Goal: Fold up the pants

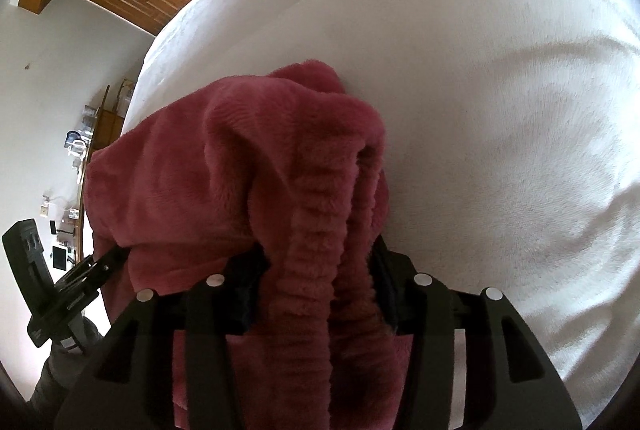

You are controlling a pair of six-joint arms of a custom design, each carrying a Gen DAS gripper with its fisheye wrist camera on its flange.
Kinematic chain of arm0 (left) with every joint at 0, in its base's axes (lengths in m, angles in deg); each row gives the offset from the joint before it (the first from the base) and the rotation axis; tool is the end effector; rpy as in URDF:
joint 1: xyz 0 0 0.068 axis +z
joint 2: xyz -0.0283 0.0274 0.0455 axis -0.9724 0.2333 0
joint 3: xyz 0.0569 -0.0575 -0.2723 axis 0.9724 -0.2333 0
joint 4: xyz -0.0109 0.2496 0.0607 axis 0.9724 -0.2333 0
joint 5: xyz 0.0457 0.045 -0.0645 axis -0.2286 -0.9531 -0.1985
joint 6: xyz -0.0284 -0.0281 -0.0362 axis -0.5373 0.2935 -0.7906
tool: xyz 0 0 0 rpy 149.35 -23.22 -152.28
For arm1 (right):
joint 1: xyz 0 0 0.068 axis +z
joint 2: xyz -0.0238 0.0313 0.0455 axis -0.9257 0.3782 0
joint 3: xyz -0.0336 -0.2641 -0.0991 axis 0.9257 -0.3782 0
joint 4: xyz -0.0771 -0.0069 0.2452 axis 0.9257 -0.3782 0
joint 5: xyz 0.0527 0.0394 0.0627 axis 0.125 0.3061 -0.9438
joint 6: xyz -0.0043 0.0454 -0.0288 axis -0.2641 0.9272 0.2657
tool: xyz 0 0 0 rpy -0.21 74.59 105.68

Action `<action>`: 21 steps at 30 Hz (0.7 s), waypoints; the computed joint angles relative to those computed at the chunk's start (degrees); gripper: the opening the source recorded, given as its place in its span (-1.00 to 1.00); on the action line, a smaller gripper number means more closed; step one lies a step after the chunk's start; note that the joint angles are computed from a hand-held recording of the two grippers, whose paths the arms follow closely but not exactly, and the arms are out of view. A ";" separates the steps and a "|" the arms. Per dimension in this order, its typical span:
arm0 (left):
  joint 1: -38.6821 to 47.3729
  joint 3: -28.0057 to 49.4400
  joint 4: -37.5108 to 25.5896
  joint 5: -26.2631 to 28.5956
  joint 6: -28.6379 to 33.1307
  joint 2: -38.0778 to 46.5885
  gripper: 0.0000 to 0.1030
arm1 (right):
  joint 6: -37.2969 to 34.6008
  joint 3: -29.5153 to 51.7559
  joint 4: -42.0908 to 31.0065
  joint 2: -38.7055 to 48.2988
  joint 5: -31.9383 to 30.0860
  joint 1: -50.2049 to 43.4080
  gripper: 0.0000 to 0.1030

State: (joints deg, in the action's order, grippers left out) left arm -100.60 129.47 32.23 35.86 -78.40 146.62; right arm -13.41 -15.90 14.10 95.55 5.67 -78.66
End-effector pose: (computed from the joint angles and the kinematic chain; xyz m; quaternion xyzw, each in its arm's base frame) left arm 0.1848 -0.0823 0.2535 0.0390 0.9725 -0.0821 0.2142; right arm 0.2087 -0.0216 0.2202 0.0492 0.9579 0.2520 0.1288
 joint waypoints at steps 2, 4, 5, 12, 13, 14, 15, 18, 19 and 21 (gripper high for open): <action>-0.39 -0.08 0.35 -0.69 -0.14 0.29 -0.02 | 0.28 -0.40 0.40 -0.17 0.17 0.29 -0.03; -1.14 -0.13 0.49 -1.72 -0.29 0.56 0.00 | 0.86 -0.43 0.74 -0.17 0.43 0.87 -0.01; -1.56 -0.15 0.54 -2.26 -0.31 0.68 0.00 | 1.08 -0.66 0.97 -0.33 0.57 1.08 -0.01; -4.12 0.30 0.44 -5.54 -1.15 2.15 0.02 | 2.06 -0.96 1.35 -0.69 1.09 1.79 0.03; -4.52 0.31 0.39 -6.04 -1.32 2.33 0.02 | 2.45 -0.94 1.44 -0.84 1.34 2.18 0.04; -4.85 0.43 0.26 -6.47 -1.46 2.53 0.02 | 2.28 -0.56 1.07 -0.77 1.45 2.01 0.05; -5.07 0.61 0.10 -6.81 -1.53 2.75 0.02 | 2.62 -0.47 1.08 -0.89 1.73 2.33 0.06; -6.26 1.50 -0.67 -8.29 -2.08 3.76 0.02 | 3.46 -0.18 1.17 -1.09 2.88 3.25 0.08; -6.59 1.69 -0.94 -8.71 -2.28 3.97 0.03 | 4.07 0.07 1.09 -1.28 3.68 3.86 0.11; -7.30 2.41 -1.84 -9.95 -3.01 4.62 0.11 | 5.21 0.38 1.03 -1.99 5.15 4.92 0.17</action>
State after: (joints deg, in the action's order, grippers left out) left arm -107.90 131.88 30.39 25.91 -81.40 151.24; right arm -8.20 -15.52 15.13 93.56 10.82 -73.74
